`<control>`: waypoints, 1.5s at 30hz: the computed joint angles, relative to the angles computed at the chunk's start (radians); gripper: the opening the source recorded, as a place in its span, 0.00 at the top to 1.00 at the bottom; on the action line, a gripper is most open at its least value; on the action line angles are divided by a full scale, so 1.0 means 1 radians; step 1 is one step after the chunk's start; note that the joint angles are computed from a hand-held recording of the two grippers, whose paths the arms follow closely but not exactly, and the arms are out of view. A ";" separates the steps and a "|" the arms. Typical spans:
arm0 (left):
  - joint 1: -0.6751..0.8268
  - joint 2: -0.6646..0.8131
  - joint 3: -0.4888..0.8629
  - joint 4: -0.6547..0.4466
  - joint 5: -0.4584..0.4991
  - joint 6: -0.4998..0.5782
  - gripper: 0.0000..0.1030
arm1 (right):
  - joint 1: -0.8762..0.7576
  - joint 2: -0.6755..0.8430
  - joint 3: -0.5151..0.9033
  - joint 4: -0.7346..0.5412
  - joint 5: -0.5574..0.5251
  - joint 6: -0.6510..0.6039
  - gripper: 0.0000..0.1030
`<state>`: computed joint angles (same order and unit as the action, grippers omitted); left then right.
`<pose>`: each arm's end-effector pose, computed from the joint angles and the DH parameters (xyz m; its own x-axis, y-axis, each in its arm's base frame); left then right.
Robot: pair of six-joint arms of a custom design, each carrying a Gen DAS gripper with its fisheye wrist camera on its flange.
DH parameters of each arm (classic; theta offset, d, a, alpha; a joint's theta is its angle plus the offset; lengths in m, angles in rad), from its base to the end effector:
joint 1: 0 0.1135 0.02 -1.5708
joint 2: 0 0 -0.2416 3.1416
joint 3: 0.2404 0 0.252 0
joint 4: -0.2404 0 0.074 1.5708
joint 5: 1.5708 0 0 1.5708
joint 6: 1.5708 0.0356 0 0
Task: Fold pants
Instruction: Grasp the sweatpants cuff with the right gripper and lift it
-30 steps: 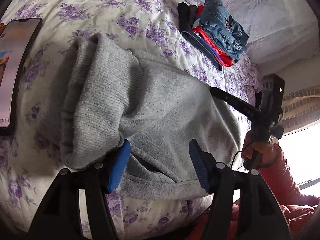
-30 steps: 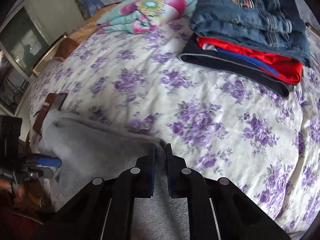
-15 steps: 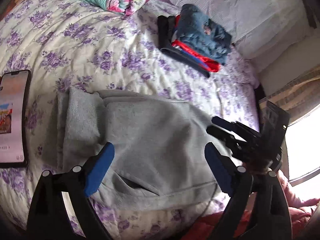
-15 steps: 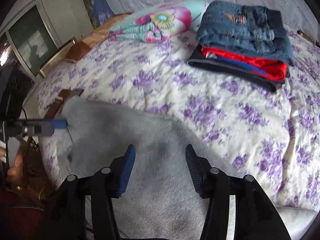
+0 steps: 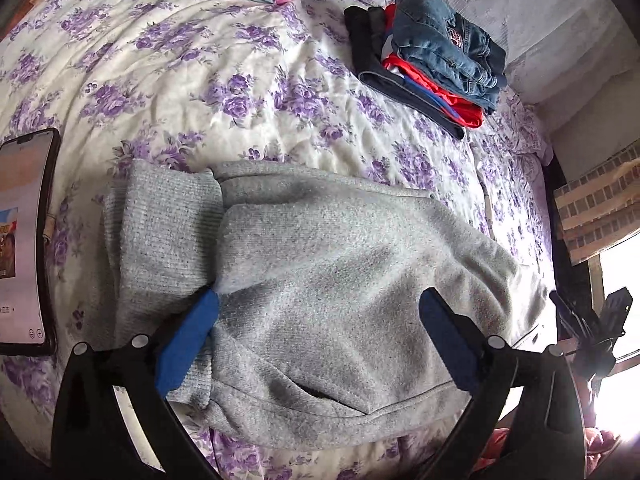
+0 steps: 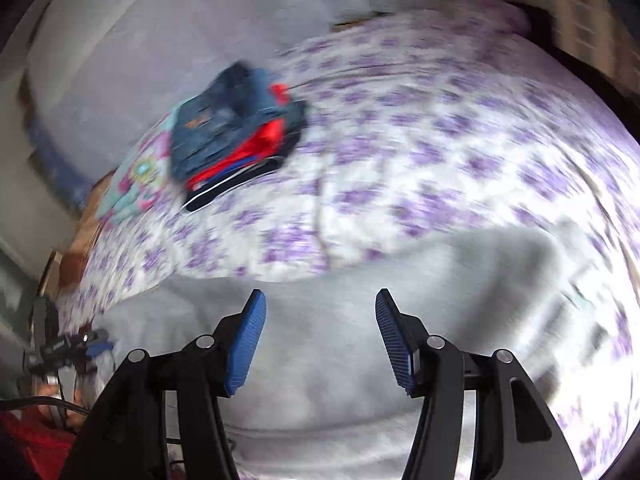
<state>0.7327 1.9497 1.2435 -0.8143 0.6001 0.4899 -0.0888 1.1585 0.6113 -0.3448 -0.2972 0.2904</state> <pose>0.2660 0.2123 0.1215 -0.9049 -0.2918 -0.3098 -0.1191 0.8724 -0.4740 0.2313 -0.0101 0.1747 -0.7710 0.3435 -0.5363 0.1278 0.9084 0.3982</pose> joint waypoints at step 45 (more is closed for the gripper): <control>-0.179 -0.202 -0.312 0.362 -0.315 0.086 0.04 | -0.467 0.005 -0.255 0.344 -0.216 0.140 0.74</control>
<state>0.5533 1.7473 0.9317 -0.4519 0.2846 0.5755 -0.5554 1.1638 0.3561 -0.0011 -0.5132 0.4307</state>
